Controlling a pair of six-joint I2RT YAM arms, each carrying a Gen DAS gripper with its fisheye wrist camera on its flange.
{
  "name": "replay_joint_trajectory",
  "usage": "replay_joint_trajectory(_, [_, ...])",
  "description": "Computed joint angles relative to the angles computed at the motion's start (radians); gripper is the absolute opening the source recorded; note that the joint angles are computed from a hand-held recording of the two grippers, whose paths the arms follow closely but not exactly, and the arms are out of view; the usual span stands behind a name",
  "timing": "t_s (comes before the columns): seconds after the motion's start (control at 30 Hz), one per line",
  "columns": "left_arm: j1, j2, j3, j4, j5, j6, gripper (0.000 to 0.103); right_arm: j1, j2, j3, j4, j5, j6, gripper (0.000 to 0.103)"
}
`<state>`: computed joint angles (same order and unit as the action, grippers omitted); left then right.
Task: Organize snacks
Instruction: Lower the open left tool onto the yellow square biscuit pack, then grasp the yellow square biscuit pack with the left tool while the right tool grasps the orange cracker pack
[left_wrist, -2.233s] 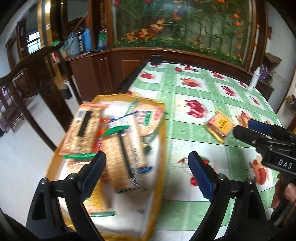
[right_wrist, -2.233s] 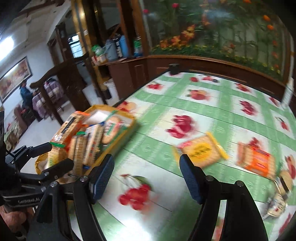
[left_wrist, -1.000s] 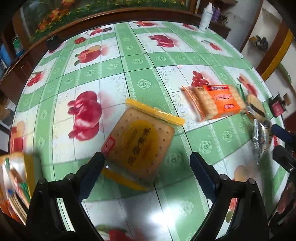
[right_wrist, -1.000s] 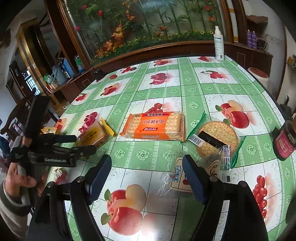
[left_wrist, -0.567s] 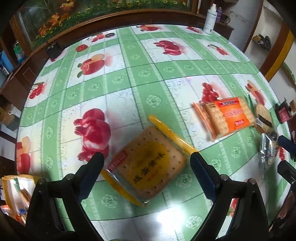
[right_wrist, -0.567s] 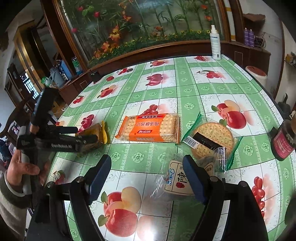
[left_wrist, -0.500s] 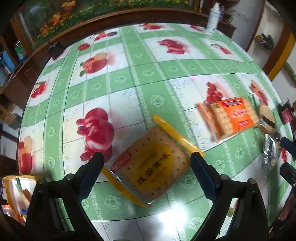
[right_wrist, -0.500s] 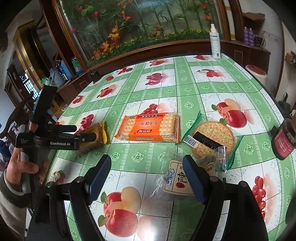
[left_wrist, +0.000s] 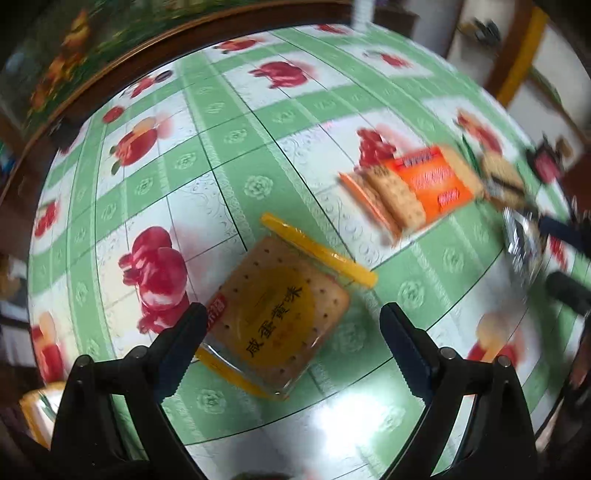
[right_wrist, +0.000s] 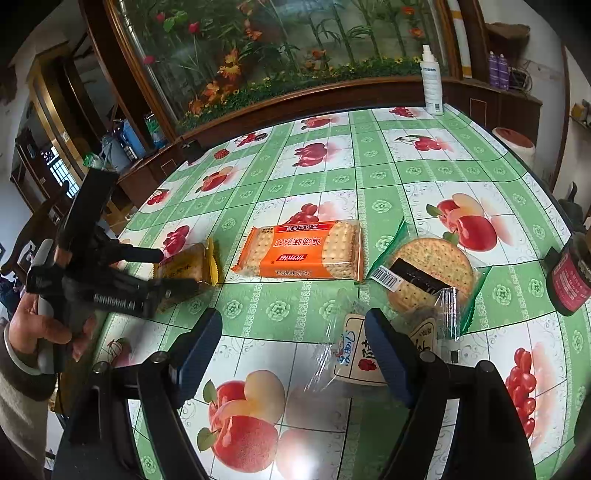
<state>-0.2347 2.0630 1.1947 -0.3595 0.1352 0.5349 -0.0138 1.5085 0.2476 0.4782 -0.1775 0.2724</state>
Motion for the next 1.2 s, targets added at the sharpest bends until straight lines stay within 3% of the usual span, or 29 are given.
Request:
replay_joint_trajectory(0.23, [-0.020, 0.055, 0.019, 0.028, -0.087, 0.134, 0.094, 0.006, -0.009, 0.009, -0.024, 0.010, -0.006, 0.080])
replay_joint_trajectory(0.5, [0.002, 0.064, 0.003, 0.052, -0.020, 0.069, 0.092, -0.018, 0.020, 0.085, -0.059, -0.017, -0.089, 0.080])
replay_joint_trajectory(0.6, [0.009, 0.039, -0.038, 0.055, 0.008, 0.032, 0.080, -0.024, 0.059, 0.170, -0.104, -0.034, -0.216, 0.080])
replay_joint_trajectory(0.67, [0.008, 0.012, -0.080, 0.066, -0.002, -0.005, 0.077, -0.011, 0.100, 0.249, -0.174, -0.018, -0.351, 0.080])
replay_joint_trajectory(0.8, [0.014, -0.009, -0.107, 0.054, 0.023, -0.065, 0.076, 0.032, 0.181, 0.370, -0.283, 0.041, -0.596, 0.080])
replay_joint_trajectory(0.93, [0.046, 0.001, -0.064, 0.006, 0.127, -0.179, 0.080, 0.065, 0.280, 0.471, -0.358, 0.062, -0.802, 0.080])
replay_joint_trajectory(1.0, [0.039, -0.002, -0.059, 0.022, 0.117, -0.220, 0.088, 0.066, 0.336, 0.533, -0.410, 0.062, -0.857, 0.080])
replay_joint_trajectory(1.2, [0.000, 0.064, 0.012, -0.004, 0.076, -0.290, 0.089, 0.029, 0.488, 0.691, -0.514, 0.051, -0.910, 0.080])
